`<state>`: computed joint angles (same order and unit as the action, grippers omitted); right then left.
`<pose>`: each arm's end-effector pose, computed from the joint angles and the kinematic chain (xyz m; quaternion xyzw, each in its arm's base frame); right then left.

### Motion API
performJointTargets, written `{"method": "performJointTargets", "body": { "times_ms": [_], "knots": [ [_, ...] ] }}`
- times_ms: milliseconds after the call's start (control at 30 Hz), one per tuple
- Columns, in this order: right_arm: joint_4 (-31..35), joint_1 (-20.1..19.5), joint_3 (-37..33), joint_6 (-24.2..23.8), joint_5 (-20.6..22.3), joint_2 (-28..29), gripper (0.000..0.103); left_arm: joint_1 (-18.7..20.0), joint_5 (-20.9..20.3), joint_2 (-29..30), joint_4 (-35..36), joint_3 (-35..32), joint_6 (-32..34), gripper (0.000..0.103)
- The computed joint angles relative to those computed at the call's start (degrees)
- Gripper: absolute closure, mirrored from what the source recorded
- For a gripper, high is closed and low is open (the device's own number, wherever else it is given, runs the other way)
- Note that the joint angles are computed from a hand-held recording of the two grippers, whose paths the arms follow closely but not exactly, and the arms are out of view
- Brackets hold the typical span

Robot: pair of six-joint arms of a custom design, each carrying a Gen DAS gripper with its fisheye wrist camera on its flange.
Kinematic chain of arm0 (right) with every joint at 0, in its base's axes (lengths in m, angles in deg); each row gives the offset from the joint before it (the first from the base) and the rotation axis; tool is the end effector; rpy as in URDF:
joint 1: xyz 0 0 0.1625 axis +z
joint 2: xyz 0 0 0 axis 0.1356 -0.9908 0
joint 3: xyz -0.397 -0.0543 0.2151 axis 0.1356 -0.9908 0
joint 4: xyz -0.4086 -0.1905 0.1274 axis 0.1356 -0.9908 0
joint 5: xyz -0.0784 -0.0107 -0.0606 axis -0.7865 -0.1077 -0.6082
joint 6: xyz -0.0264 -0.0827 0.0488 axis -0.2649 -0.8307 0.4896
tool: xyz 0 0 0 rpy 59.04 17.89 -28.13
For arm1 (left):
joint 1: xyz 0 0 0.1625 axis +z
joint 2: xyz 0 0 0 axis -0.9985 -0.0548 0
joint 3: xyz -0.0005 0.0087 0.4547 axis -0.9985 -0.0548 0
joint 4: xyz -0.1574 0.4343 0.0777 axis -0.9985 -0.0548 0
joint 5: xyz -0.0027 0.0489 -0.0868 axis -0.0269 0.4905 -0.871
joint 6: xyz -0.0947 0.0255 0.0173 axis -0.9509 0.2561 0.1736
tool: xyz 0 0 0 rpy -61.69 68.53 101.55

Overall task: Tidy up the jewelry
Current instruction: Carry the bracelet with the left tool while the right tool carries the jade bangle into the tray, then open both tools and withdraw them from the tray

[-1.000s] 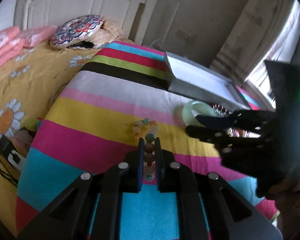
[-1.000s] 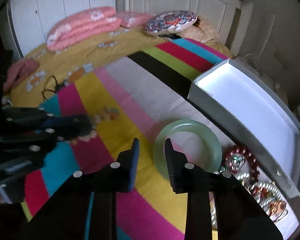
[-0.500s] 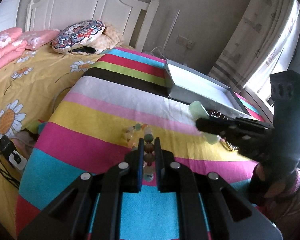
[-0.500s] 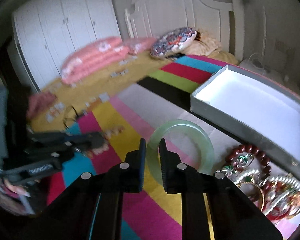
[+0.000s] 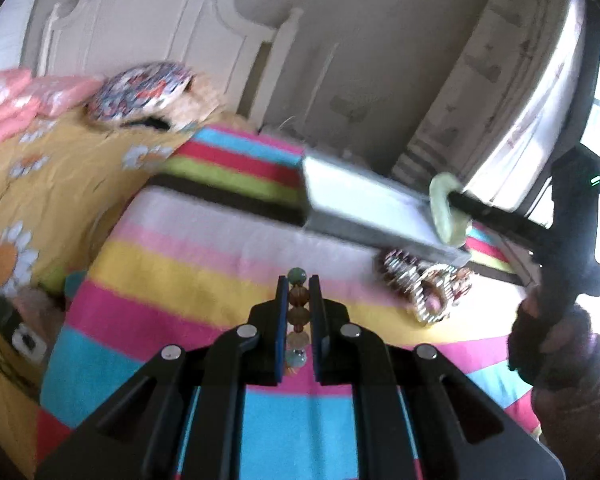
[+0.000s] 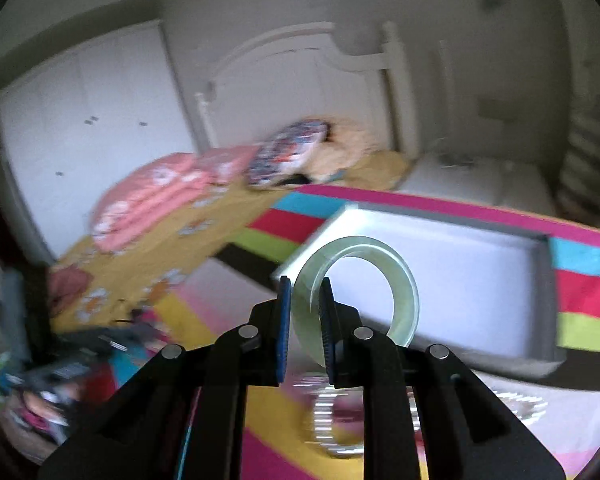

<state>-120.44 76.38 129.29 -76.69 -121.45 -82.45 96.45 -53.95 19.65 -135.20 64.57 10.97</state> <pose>0.1069 -0.3786 0.3399 0.3853 -0.8675 0.2981 0.1004 -0.3308 -0.2757 0.0852 0.1168 0.8699 -0.4396 0.1909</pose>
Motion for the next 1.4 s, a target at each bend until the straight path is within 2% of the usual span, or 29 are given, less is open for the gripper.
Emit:
{"method": "performJointTargets", "body": {
  "times_ms": [67, 167, 233, 300, 400, 600, 767, 900, 933, 967, 1033, 1133, 1400],
  "knots": [
    [-1.71, -1.09, -0.80, -0.73, -1.19, 0.88, 0.087, 0.89, 0.34, 1.15, -4.08, -1.87, 5.79, 0.094],
    [-6.23, -1.39, -2.42, -0.97, -5.12, 3.68, 0.087, 4.12, -0.63, 4.75, -13.31, -6.62, 18.77, 0.094],
    [-8.80, -1.50, -3.23, -1.51, -7.47, 5.59, 0.087, 7.40, -3.22, 7.97, -19.28, -11.08, 28.22, 0.094],
    [-11.50, -1.61, -4.22, -2.20, -9.81, 7.69, 0.086, 10.23, -5.47, 10.76, -21.25, -15.33, 33.13, 0.094],
    [-14.46, -1.30, -5.49, -3.63, -13.90, 10.53, 0.087, 13.73, -6.50, 14.45, -20.09, -21.59, 37.78, 0.094],
    [-18.47, -0.08, -8.48, -5.36, -20.45, 16.30, 0.086, 19.62, -7.00, 20.18, -13.84, -30.43, 38.39, 0.094],
    [-21.54, 1.03, -10.05, -6.76, -23.99, 19.72, 0.086, 22.32, -7.02, 22.86, -11.45, -33.14, 37.44, 0.094],
    [-18.87, 1.28, -11.88, -8.10, -27.38, 21.75, 0.085, 24.08, -9.21, 24.29, -9.35, -34.43, 35.65, 0.093],
    [-18.40, 1.31, -11.81, -8.22, -27.85, 21.71, 0.079, 24.33, -8.87, 24.66, -7.37, -34.74, 34.20, 0.081],
    [-17.25, 1.12, -11.87, -7.97, -27.95, 21.38, 0.075, 24.45, -8.58, 24.91, -6.10, -34.78, 33.14, 0.058],
    [-15.17, 0.42, -11.68, -7.22, -26.86, 20.06, 0.053, 24.22, -7.38, 25.09, -6.41, -33.78, 32.25, 0.038],
    [-12.26, -0.91, -11.53, -5.81, -25.68, 18.07, 0.048, 24.15, -7.40, 24.91, -4.25, -33.02, 30.61, 0.037],
    [-8.38, -2.66, -11.14, -5.37, -26.54, 16.44, 0.045, 22.87, -4.38, 26.08, 6.69, -32.98, 28.97, 0.037]
  ]
}}
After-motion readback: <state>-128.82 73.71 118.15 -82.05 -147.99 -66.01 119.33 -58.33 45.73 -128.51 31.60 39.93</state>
